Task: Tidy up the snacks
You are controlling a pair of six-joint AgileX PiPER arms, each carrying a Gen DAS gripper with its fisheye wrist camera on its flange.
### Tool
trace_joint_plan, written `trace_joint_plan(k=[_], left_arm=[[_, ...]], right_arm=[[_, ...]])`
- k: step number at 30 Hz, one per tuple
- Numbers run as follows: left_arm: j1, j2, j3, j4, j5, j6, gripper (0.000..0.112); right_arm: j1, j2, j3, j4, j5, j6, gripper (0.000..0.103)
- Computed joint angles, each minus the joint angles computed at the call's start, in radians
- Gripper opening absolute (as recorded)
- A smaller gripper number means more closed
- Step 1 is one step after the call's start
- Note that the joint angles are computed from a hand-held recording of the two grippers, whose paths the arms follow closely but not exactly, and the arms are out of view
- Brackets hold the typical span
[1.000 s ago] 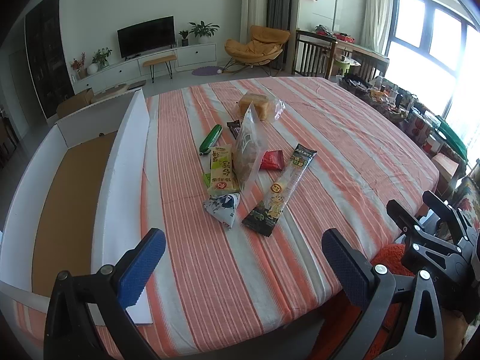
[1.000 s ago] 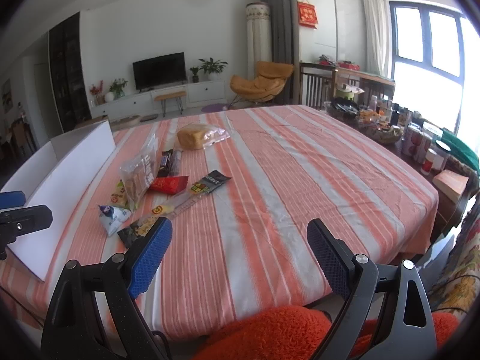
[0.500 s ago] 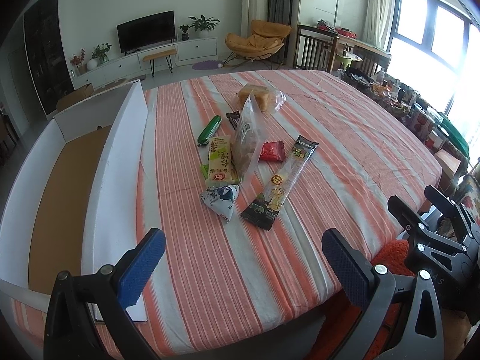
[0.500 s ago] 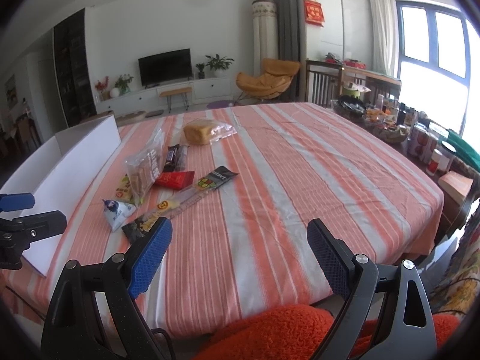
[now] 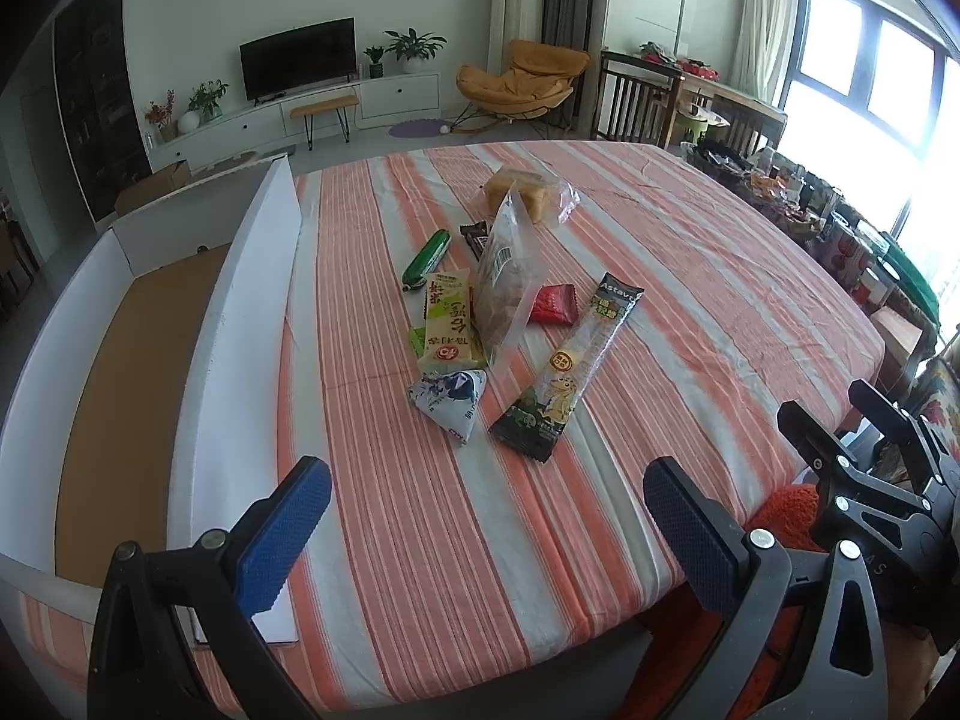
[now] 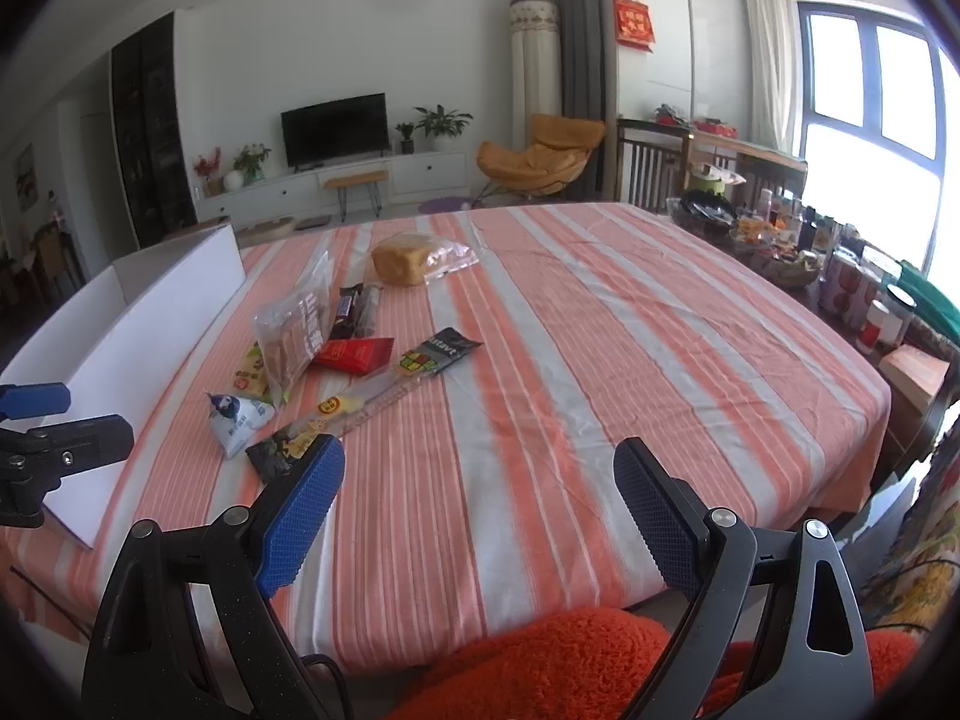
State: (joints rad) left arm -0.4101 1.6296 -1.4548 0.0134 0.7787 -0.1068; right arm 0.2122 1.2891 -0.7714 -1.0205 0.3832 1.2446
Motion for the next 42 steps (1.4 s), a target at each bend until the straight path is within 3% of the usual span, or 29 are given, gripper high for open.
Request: trace_joint_plan(k=[4,9,11,16,20,30,34,39,42], left_arm=[[0.048,0.017,-0.057,-0.082,0.044,0.056,0.103],[0.21,0.026,-0.175,-0.365,0.118,0.2,0.103],[0.243,0.033,-0.198,-0.407,0.142,0.225,0.103],[0.185,0.087,-0.193,-0.289,0.176,0.198,0.103],[0.08,0.181,-0.189,-0.127,0.144,0.098,0.103],[0.029,0.601,-0.58,0.134,0.231,-0.154,0.103],[0.06,0.574,-0.498,0.122,0.177,-0.172,0.103],[0.093,0.496,-0.342,0.077,0.058,-0.095,0.103],[0.094,0.497,-0.346,0.074,0.057,-0.082,0.103]], right_arm=[[-0.016,-0.006,0.008,0.024,-0.021,-0.013,0.094],[-0.073,-0.013,0.012,0.139,-0.068,-0.096,0.094],[-0.088,-0.004,0.007,0.205,-0.078,-0.153,0.094],[-0.092,0.01,-0.001,0.25,-0.076,-0.191,0.094],[-0.097,0.022,-0.011,0.307,-0.07,-0.245,0.094],[-0.107,0.023,-0.015,0.389,-0.07,-0.331,0.094],[-0.118,0.026,-0.017,0.44,-0.08,-0.384,0.094],[-0.153,0.052,-0.036,0.63,-0.089,-0.565,0.094],[-0.156,0.06,-0.042,0.66,-0.083,-0.592,0.094]])
